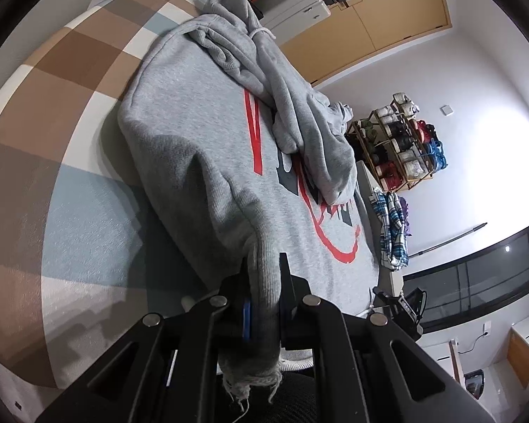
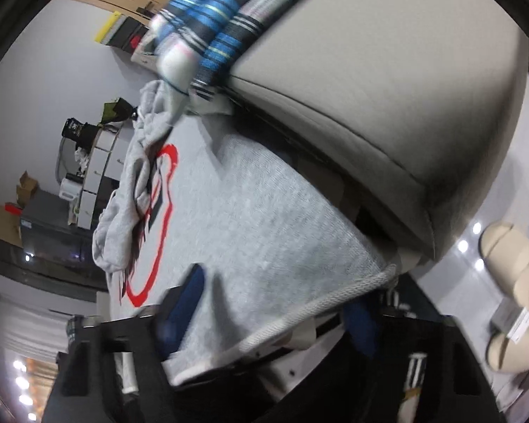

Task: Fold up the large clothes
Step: 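Grasp the grey hoodie hem with the left tool, then grasp the hoodie cuff with the right tool while the left tool holds the hem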

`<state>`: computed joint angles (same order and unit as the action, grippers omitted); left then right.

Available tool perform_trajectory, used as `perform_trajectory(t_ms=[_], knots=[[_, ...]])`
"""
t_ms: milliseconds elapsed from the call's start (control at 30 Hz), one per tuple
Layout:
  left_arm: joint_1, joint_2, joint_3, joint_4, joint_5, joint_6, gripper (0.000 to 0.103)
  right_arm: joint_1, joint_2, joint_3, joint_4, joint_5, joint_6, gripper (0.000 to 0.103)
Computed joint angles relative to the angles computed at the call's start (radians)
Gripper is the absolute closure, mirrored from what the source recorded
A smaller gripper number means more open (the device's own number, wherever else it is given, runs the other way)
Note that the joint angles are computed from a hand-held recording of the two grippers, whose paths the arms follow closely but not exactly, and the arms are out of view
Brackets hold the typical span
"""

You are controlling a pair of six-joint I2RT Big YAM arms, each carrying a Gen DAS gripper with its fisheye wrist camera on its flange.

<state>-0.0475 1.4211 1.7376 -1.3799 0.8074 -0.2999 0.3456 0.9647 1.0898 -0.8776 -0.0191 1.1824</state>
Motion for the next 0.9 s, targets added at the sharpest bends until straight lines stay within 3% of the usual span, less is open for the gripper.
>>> perform_trajectory(t_ms=[133,200,267,433,500,567,633,700,733,800,833,900], knots=[[0.01,-0.008,-0.011,-0.005,0.006,-0.005,0.098,0.07,-0.005,0.056,-0.037,0.174,-0.033,0.072],[0.011,-0.012,-0.016,-0.003,0.006,-0.014,0.098,0.083,-0.014,0.066,-0.015,0.207,-0.069,0.082],[0.01,-0.016,-0.022,0.002,0.007,-0.021,0.098,0.079,0.004,0.095,-0.029,0.207,-0.109,0.083],[0.009,-0.029,-0.045,0.022,0.004,-0.029,0.098,0.061,0.061,0.136,-0.04,0.182,-0.166,0.081],[0.014,-0.028,-0.053,0.019,0.016,-0.037,0.098,0.056,0.089,0.16,-0.087,0.183,-0.158,0.08],[0.019,-0.029,-0.059,0.017,0.022,-0.039,0.097,0.054,0.097,0.161,-0.082,0.17,-0.161,0.077],[0.023,-0.026,-0.058,0.006,0.029,-0.029,0.096,0.056,0.108,0.167,-0.086,0.171,-0.172,0.064],[0.026,-0.025,-0.058,0.002,0.038,-0.029,0.095,0.057,0.109,0.163,-0.067,0.178,-0.196,0.059],[0.025,-0.024,-0.057,0.001,0.039,-0.035,0.09,0.058,0.112,0.166,-0.063,0.181,-0.203,0.055],[0.027,-0.022,-0.059,-0.001,0.04,-0.051,0.071,0.059,0.117,0.167,-0.046,0.181,-0.218,0.049],[0.029,-0.024,-0.064,0.003,0.044,-0.061,0.053,0.061,0.126,0.174,-0.048,0.188,-0.226,0.049],[0.034,-0.03,-0.073,0.022,0.062,-0.089,0.048,0.068,0.142,0.193,-0.07,0.216,-0.239,0.049]])
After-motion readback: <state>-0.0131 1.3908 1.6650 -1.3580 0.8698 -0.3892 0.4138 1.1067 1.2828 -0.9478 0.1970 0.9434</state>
